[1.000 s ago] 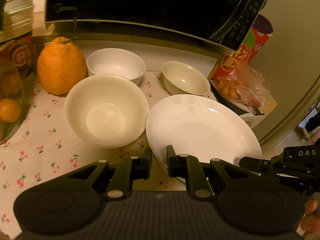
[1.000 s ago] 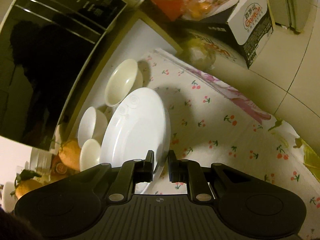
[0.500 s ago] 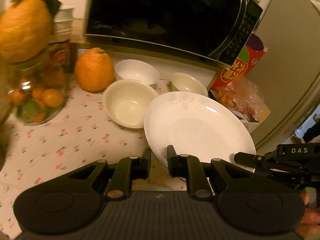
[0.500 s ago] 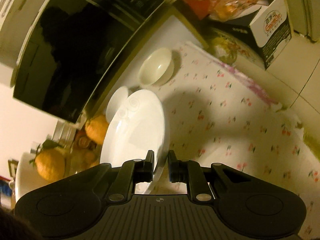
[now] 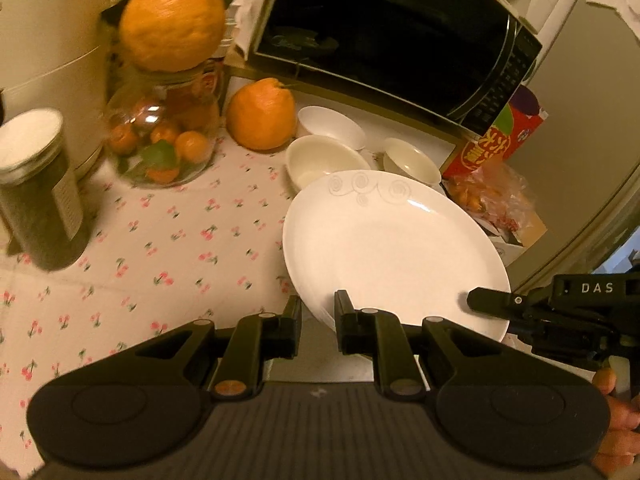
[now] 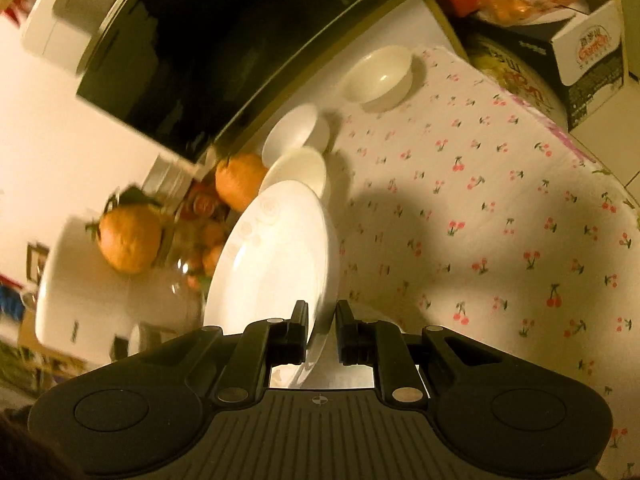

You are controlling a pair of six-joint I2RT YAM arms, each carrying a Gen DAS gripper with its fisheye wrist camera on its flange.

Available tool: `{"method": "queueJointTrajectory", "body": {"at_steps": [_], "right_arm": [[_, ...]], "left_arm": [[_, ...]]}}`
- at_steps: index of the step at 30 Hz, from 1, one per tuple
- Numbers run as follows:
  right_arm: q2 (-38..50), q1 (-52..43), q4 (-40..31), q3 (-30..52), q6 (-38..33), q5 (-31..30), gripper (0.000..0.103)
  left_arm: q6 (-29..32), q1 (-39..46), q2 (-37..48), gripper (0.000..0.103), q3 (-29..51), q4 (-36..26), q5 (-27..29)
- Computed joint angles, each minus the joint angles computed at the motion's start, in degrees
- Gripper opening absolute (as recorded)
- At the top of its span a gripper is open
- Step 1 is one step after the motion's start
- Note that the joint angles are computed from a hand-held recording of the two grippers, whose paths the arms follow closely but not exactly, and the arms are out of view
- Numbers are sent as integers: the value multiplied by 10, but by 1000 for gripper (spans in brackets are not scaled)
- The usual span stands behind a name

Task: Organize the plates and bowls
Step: 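Lift and carry the white plate toward the blue plate stack with both grippers, then lower the white plate onto the blue plates and open both grippers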

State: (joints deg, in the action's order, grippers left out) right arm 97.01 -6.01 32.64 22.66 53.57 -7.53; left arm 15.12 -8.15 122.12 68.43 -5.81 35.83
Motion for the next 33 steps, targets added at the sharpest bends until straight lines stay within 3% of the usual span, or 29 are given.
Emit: {"method": "queueJointTrajectory", "body": {"at_steps": [12,33], "right_arm": [[23,68,-60,12,-12,24,15],[23,106,-117,15,-23,49,17]], "left_arm": [[86,39,-8,15,-19,-46,2],[163,44,-33,16,-77,-36,-33]]}}
